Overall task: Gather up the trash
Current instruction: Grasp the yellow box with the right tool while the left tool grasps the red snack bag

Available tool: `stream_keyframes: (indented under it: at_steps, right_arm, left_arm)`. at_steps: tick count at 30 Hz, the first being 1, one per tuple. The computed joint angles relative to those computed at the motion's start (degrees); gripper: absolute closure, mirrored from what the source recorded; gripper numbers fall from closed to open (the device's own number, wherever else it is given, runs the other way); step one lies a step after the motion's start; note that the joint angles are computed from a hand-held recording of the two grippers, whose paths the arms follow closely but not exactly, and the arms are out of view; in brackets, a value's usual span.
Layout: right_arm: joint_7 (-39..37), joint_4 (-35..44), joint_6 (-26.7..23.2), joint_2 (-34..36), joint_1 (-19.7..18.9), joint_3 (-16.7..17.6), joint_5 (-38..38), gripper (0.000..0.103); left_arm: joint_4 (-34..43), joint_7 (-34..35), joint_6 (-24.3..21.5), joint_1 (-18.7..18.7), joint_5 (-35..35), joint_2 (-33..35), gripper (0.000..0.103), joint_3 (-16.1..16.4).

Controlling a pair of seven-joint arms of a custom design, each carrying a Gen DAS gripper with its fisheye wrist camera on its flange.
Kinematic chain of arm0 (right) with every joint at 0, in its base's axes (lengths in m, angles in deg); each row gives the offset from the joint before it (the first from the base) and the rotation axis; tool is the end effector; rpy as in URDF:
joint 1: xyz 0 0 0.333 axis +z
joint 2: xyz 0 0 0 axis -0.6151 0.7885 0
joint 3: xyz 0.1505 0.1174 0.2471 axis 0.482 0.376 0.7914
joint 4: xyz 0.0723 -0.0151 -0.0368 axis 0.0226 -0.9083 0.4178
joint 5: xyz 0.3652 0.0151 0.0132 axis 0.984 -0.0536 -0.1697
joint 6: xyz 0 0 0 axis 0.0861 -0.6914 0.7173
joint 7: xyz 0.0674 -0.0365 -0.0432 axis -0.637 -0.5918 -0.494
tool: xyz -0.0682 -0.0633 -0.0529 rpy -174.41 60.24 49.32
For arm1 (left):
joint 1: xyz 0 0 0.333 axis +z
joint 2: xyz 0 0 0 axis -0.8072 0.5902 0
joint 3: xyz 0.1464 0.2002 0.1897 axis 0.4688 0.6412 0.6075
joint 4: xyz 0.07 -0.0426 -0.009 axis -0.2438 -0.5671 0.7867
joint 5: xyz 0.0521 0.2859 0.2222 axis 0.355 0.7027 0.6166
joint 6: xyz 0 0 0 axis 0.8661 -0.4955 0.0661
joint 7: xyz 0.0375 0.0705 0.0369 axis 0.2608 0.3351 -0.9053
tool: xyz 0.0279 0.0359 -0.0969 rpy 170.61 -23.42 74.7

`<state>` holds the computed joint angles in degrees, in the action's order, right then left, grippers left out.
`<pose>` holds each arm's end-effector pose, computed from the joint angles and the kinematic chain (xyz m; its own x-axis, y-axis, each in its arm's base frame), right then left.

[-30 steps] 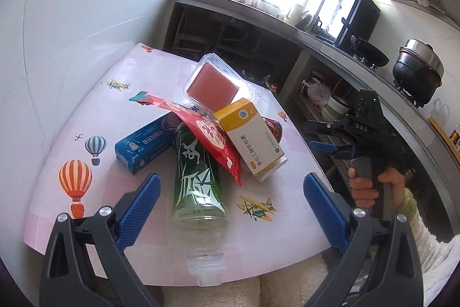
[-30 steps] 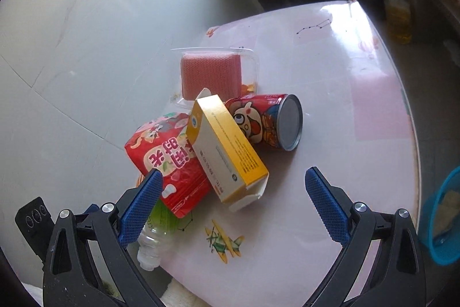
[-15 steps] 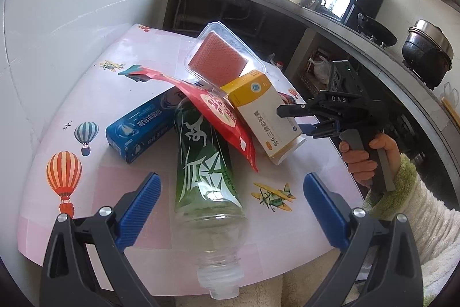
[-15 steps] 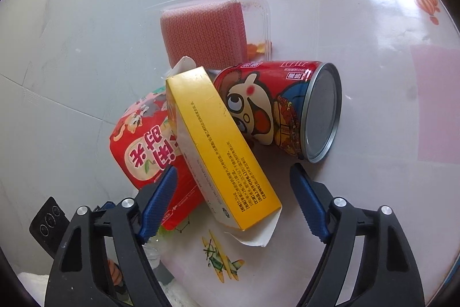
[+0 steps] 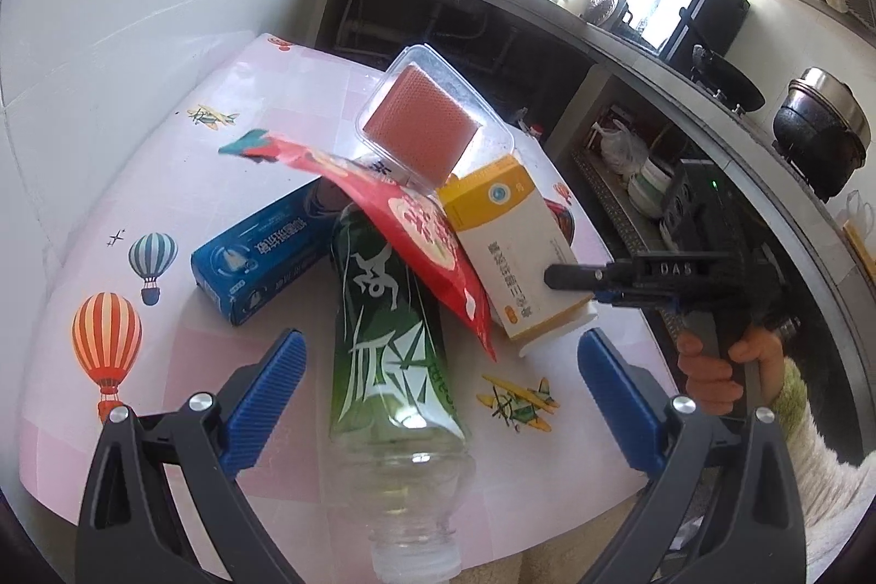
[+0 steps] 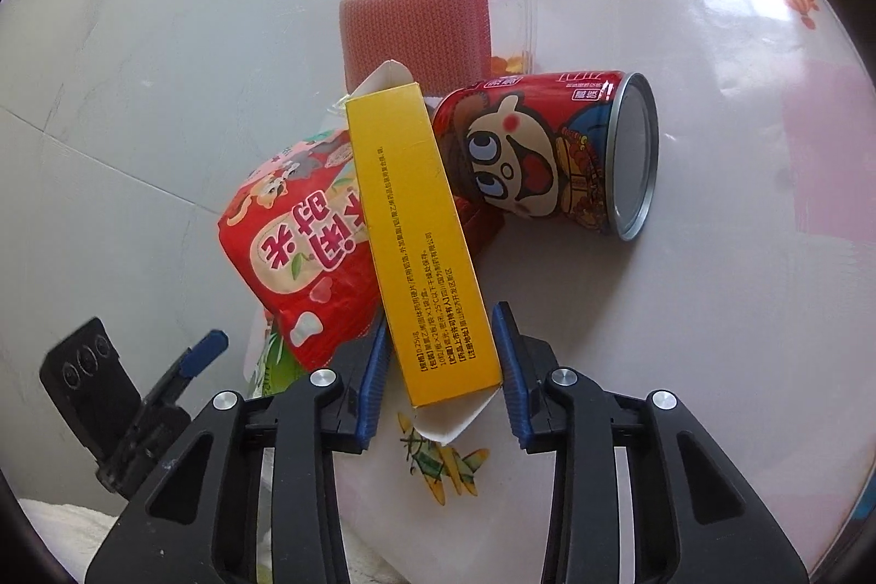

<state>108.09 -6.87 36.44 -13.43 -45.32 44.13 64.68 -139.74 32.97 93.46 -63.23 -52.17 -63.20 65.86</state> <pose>0.6530 -0.0077 0.4970 0.4619 -0.6497 -0.6037 -0.8867 -0.3252 -0.3285 0.4371 -0.2565 0.5190 0.0674 -0.9205 0.3848 -0.6743 -0.3263 -0.6625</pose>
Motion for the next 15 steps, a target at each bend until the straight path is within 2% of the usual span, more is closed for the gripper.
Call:
stream_keyframes:
  at_steps: [4, 7, 10, 15]
  right_arm:
    - [-2.2, -9.1, 6.5, -7.0, 1.6, -0.9, -1.0, 0.071]
    - [-3.6, -15.6, 10.5, -12.0, 2.5, -1.9, -1.1, 0.073]
    - [-4.5, -19.1, 12.4, -14.6, 2.9, -3.1, -1.5, 0.075]
    - [-5.0, -22.6, 14.6, -17.3, 2.5, -4.8, -2.4, 0.075]
  left_arm:
    - [2.9, -0.5, 0.8, 0.8, -0.9, 2.6, 0.007, 1.1]
    - [4.3, 2.5, 2.1, -0.6, -7.6, 4.9, 0.013, 3.6]
    - [5.4, 6.6, 3.0, -1.8, -15.8, 6.9, 0.022, 5.2]
    - [7.8, 4.5, 1.4, -0.8, -15.6, 9.2, 0.042, 4.9]
